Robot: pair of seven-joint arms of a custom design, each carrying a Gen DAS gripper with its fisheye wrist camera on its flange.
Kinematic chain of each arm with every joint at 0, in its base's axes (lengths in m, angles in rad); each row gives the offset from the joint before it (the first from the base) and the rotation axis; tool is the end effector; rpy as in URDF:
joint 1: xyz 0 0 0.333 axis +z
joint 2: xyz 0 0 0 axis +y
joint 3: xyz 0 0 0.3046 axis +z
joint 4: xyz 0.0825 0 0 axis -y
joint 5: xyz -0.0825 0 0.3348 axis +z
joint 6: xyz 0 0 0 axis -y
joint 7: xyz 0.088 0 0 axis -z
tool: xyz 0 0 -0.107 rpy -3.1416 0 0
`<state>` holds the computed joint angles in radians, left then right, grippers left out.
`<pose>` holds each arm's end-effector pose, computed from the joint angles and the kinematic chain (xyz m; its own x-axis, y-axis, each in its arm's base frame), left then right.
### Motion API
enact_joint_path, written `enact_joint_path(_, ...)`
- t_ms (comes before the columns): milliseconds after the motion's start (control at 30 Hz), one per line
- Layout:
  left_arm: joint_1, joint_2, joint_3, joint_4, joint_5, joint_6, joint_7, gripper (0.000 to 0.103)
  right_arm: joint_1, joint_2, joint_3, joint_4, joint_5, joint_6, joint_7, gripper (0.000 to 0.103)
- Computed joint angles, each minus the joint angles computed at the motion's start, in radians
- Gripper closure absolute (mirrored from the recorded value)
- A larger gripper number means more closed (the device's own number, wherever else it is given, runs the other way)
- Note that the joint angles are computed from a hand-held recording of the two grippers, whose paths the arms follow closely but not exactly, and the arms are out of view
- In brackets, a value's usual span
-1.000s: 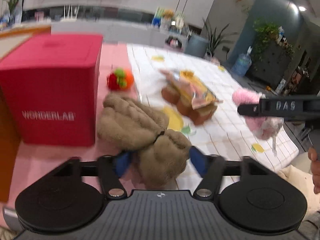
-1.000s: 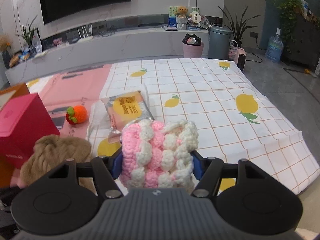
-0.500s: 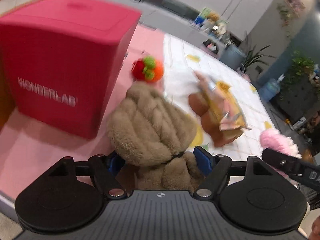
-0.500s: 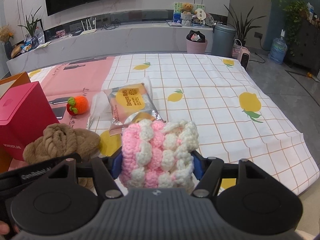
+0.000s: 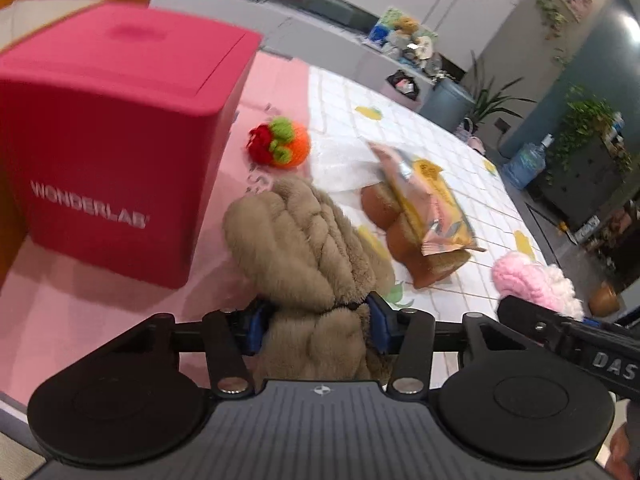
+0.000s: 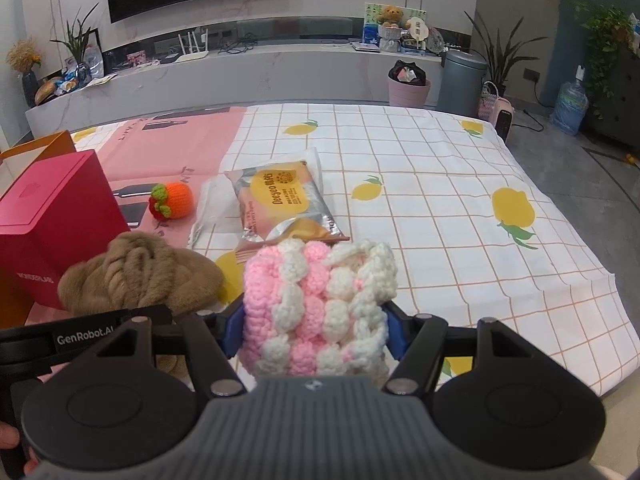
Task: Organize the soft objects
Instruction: 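Carry the knitted item and brown plush toy over the orange box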
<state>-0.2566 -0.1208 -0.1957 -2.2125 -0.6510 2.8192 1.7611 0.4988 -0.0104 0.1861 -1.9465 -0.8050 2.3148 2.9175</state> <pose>0.4692 -0.1987 0.5196 -0.2353 -0.8854 0.4008 -0.8016 -0.0564 -0.5951 0.4305 0.3344 0.5344 -0.2027 -0.9790 -0.0202 -0.6997 0.1593 -0.6965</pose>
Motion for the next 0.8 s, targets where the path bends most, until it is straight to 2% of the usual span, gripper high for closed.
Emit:
enact_joint_path(133,0.001,-0.02,-0.006,-0.004,0.023,0.006,-0.041,0.046,0.004,0.0,0.003,0.002,-0.006,-0.005,0.001,0.038)
enact_joint_path(233,-0.016,-0.042,-0.003,-0.008,0.01,0.014,-0.003,0.046,0.005,-0.011,0.004,-0.008,-0.015,0.001,0.011,0.038)
enact_joint_path(367,-0.027,-0.072,-0.005,-0.015,0.015,0.027,-0.012,0.046,0.004,-0.038,0.009,-0.027,-0.001,0.02,0.024,0.038)
enact_joint_path(467,-0.045,-0.092,0.002,-0.017,0.009,0.035,0.022,0.047,0.001,-0.066,0.024,-0.035,-0.046,0.035,0.061,0.038)
enact_joint_path(533,-0.043,-0.11,0.001,-0.018,0.032,0.036,0.022,0.047,0.002,-0.075,0.037,-0.024,-0.071,0.01,0.081,0.038)
enact_joint_path(667,-0.063,-0.139,0.032,0.005,0.002,0.008,0.083,0.047,0.012,-0.085,0.061,0.004,-0.101,-0.057,0.111,0.038)
enact_joint_path(800,-0.055,-0.176,0.049,0.016,-0.006,0.01,0.112,0.046,0.027,-0.089,0.08,0.041,-0.14,-0.107,0.132,0.038)
